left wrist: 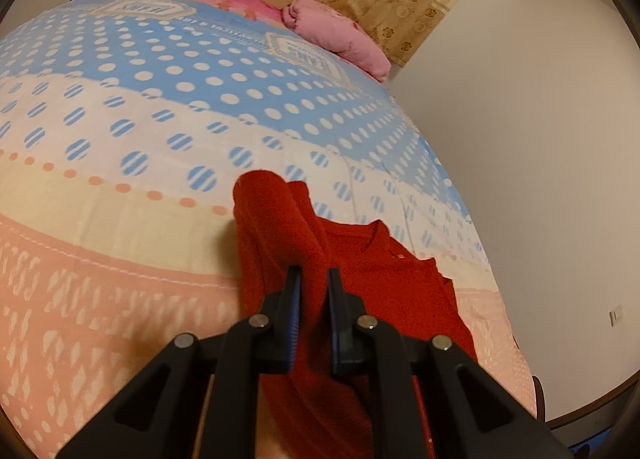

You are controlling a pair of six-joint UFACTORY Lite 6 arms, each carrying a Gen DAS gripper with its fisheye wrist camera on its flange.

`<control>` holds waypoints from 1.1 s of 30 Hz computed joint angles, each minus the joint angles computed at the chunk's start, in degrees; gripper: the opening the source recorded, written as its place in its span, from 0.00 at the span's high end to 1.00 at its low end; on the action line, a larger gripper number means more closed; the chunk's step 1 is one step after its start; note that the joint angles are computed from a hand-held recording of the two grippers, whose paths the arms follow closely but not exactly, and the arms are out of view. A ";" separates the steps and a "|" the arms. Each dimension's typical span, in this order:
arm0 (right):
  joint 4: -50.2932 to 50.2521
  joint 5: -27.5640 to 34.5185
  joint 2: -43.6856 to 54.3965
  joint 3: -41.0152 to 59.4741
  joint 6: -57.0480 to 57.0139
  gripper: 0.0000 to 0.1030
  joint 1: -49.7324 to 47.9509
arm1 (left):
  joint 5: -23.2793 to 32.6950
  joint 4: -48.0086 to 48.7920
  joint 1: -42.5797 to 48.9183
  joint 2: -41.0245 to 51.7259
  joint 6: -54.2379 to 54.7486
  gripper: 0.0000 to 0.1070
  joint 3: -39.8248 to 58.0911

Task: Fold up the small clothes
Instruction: 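Lift the held edge with both tools and fold it over the sweater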

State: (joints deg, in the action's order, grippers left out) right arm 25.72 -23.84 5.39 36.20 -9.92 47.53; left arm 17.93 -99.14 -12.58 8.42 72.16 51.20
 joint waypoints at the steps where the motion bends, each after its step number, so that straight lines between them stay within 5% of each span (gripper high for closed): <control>1: -0.52 -0.04 -0.61 -0.58 0.41 0.94 -0.49 | -0.24 -0.40 -0.54 -0.11 0.02 0.88 0.08; 19: -17.25 -0.05 -14.57 -13.70 13.57 0.95 -13.07 | -7.62 4.87 -13.53 6.01 -10.63 0.88 11.58; 33: -38.89 -0.51 -22.53 -20.55 32.22 0.95 -25.75 | -11.17 35.73 -21.59 14.64 -43.29 0.88 24.37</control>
